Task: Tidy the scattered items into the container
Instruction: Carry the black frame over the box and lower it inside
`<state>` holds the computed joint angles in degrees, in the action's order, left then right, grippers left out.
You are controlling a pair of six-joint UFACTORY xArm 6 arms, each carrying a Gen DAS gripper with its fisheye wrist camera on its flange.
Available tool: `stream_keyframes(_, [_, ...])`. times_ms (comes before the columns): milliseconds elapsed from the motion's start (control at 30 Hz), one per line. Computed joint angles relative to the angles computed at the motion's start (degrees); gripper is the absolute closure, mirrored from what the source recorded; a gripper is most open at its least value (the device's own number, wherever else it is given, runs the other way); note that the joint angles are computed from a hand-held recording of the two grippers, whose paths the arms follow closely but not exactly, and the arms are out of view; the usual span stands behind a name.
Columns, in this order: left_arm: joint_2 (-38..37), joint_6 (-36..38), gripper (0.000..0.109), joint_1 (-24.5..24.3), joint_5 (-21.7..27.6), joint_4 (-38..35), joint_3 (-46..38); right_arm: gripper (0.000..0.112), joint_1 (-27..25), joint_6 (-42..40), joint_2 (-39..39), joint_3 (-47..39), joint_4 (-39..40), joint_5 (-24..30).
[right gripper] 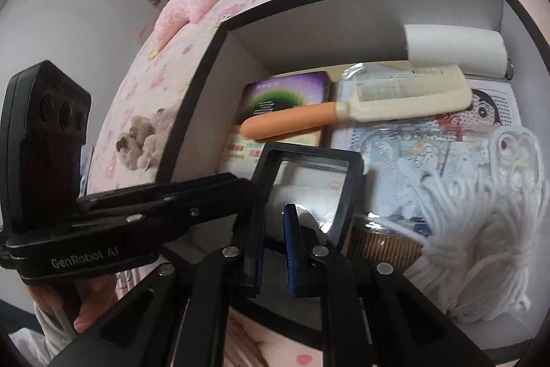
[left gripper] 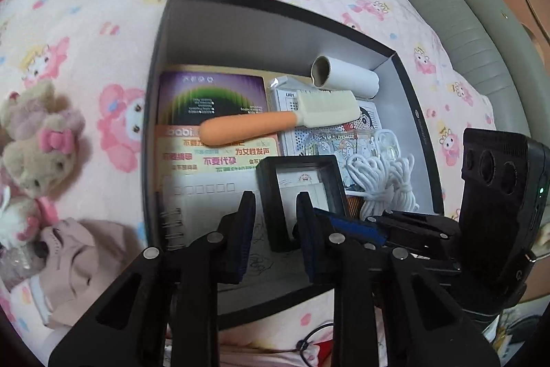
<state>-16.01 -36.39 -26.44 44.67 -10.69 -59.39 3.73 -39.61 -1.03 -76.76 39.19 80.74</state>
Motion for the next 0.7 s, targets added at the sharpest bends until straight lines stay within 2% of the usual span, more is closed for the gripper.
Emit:
stream_keyframes(33, [-0.18,0.25,0.085,0.22,-0.60,-0.16,0.20,0.102,-0.03,-0.66,-0.35,0.05,0.36,0.28])
stream_keyframes(133, [1.56,0.22,0.085,0.76,-1.38,0.24,-1.11,0.102,-0.16,-0.64,-2.22,1.24,0.18,-3.52])
stream_keyframes(233, [5.16,4.36,0.085,0.78,-2.55,-2.58,-3.85,0.102,-1.45,1.19,-2.73,2.01,2.11,-7.05])
stream_keyframes(267, [6.67,4.43,0.085,0.65,-1.59,-2.70,-5.36,0.102,-0.62,1.95,-3.78,3.34,-0.02,-10.96])
stream_keyframes(333, [8.73,4.94,0.085,0.26,-0.43,-3.86,-7.11,0.102,2.82,4.68,-6.02,6.87,-9.86,-21.24])
stream_keyframes(367, [9.16,5.11,0.085,-0.05,-0.28,-4.61,-7.35,0.102,3.85,5.30,-6.37,7.92,-12.86,-23.43])
stream_keyframes(467, [8.78,3.35,0.085,-0.91,0.61,-3.19,-6.49,0.104,4.28,5.09,-5.57,7.85,-12.78,-20.61])
stream_keyframes(633, [5.96,3.57,0.087,-0.84,2.62,-4.88,-4.64,0.106,4.96,5.39,-7.06,9.96,-12.95,-21.72])
stream_keyframes(700, [5.89,0.70,0.087,-1.67,5.92,0.95,-5.67,0.106,4.73,4.02,-7.74,10.49,-11.73,-21.32])
